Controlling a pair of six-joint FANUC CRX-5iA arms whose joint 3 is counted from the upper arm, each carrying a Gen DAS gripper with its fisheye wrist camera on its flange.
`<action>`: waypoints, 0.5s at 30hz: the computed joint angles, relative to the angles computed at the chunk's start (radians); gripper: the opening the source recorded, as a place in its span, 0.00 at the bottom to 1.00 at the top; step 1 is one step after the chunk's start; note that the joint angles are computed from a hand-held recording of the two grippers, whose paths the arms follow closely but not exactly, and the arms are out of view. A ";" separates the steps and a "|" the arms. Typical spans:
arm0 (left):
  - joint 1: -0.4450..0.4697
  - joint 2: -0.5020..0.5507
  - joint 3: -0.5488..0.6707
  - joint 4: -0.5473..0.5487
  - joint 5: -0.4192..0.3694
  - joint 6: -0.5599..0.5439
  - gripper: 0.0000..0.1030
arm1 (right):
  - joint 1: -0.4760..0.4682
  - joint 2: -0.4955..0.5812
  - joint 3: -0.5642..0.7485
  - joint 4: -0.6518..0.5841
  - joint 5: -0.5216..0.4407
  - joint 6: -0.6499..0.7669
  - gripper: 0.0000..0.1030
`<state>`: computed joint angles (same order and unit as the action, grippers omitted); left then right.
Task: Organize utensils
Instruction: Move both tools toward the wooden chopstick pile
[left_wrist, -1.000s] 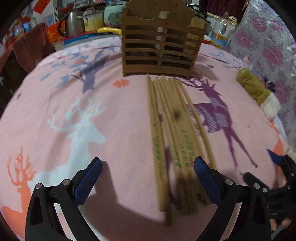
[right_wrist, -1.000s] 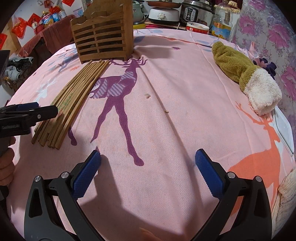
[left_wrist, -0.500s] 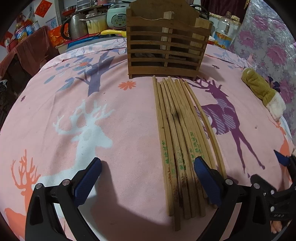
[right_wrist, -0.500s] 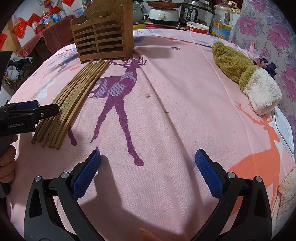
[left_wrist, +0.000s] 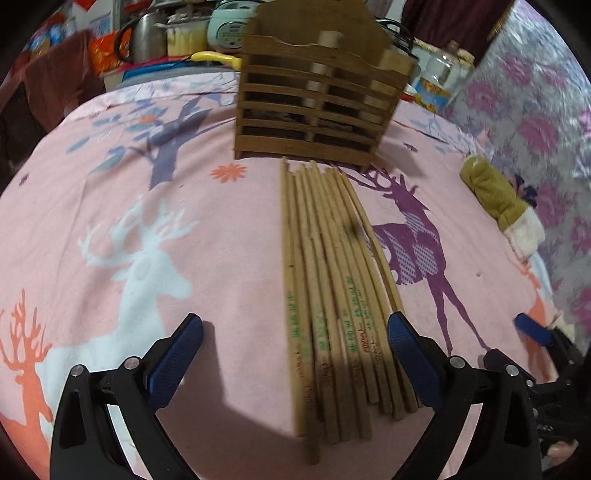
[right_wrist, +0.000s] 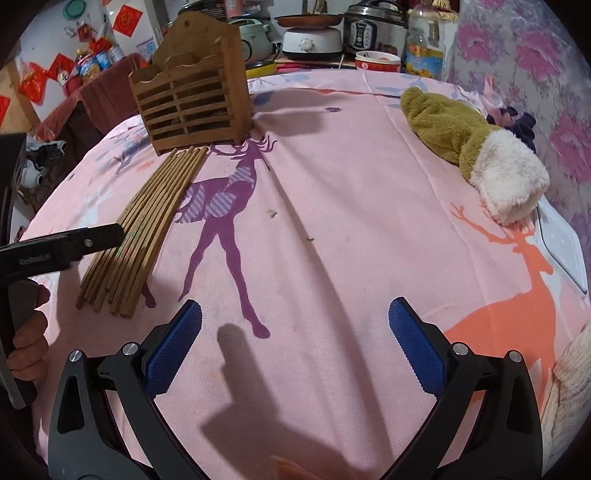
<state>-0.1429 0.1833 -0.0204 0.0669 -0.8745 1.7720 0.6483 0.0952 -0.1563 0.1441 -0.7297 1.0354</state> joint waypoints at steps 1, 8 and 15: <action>0.000 -0.001 -0.001 -0.002 0.000 -0.001 0.95 | -0.001 0.004 0.005 -0.004 -0.006 0.005 0.95; -0.069 0.032 0.084 -0.194 -0.080 0.081 0.96 | 0.005 0.007 0.003 0.010 -0.009 0.000 0.95; -0.055 0.029 0.086 -0.217 -0.084 0.107 0.96 | 0.001 0.008 0.002 0.007 -0.010 -0.009 0.95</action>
